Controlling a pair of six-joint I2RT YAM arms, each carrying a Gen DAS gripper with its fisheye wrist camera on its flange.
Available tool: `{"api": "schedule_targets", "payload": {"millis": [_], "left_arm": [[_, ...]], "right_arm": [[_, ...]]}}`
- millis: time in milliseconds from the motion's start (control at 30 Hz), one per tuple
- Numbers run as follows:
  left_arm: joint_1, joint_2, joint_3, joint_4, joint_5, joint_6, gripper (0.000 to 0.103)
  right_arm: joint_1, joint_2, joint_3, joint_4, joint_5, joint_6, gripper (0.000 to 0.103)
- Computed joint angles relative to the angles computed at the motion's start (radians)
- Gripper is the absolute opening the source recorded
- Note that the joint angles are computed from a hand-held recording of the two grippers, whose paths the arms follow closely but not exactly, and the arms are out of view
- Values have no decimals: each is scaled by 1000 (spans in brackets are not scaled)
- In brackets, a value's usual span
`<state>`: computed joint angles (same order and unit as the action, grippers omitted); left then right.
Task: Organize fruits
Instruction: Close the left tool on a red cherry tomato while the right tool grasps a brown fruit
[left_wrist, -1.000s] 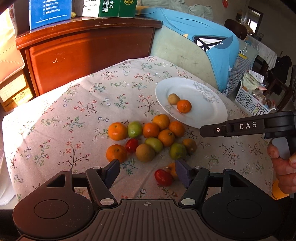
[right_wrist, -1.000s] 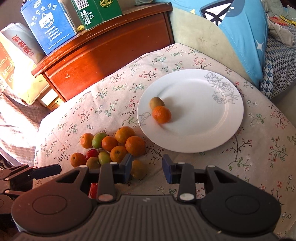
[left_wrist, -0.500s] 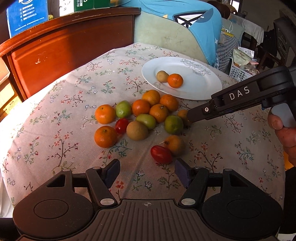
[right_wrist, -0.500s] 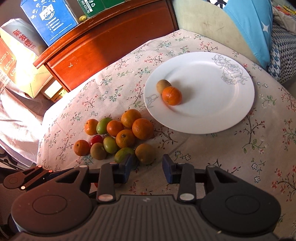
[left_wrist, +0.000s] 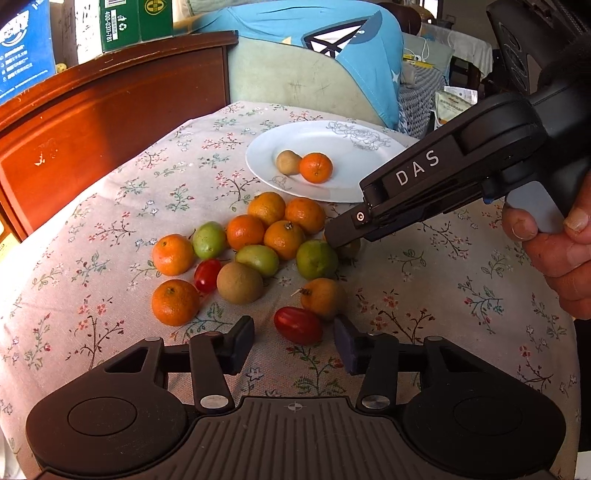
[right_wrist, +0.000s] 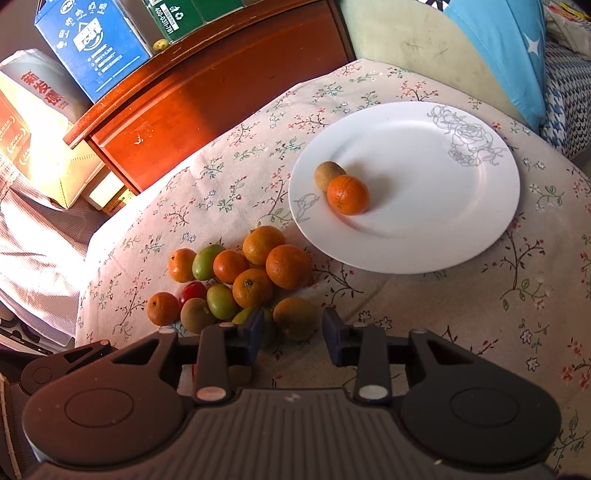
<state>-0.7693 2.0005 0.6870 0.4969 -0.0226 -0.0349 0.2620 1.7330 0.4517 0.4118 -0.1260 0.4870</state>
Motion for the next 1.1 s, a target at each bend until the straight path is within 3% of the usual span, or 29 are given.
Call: {"api": "schedule_targets", "payload": {"millis": [400,467,567,767,1100], "left_arm": [[-11,21,1,39,7,24,43],[-11,19,0,42,17,23,35],[-17,17,0,40,21,33,28],[-22,10,-1,27,14,31,22],[-37,4,-18,37,-25,33,23]], "right_arm": [[-31,19,9,1,-54,53,32],[-26,15,10,-5,-52,42,25],[-7,12,13,-14,-18,21,23],[4,-10,7,-25,7,6,16],[15,-4,14,-36,19,3,21]]}}
